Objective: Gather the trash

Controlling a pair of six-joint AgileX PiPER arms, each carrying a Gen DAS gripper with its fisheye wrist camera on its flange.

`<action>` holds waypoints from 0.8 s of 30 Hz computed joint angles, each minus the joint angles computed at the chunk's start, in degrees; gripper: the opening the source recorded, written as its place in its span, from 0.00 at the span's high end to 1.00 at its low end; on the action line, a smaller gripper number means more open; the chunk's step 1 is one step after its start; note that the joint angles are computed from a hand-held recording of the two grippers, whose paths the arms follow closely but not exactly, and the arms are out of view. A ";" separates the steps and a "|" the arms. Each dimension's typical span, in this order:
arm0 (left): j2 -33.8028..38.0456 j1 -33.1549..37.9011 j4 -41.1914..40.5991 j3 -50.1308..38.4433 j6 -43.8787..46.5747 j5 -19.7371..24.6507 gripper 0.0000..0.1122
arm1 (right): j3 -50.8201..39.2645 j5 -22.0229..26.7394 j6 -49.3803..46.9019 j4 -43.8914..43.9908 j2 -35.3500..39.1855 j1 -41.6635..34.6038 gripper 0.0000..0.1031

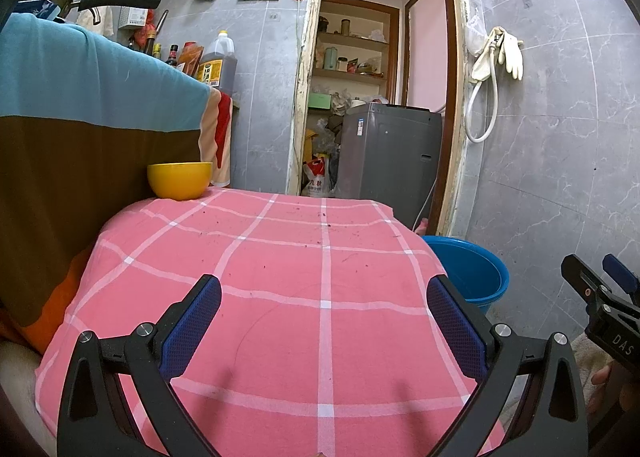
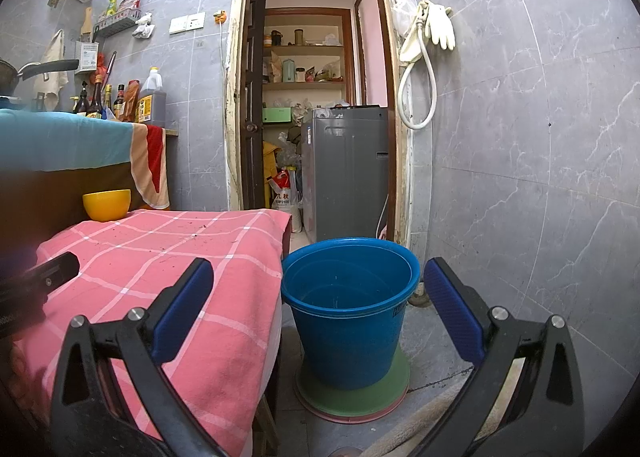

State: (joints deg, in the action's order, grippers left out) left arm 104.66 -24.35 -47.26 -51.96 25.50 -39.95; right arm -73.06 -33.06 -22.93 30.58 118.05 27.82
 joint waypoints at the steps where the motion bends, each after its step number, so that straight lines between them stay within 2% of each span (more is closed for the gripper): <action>1: -0.07 0.03 -0.02 0.00 0.04 0.12 0.10 | 0.00 0.00 0.00 0.00 0.00 0.00 0.01; 24: -0.04 0.00 -0.20 -0.14 0.03 0.25 0.10 | -0.05 0.07 -0.15 0.25 -0.03 0.09 0.01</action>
State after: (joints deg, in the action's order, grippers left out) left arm 104.61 -24.35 -47.46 -52.09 25.53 -39.71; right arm -73.11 -33.00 -23.08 30.83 118.02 27.91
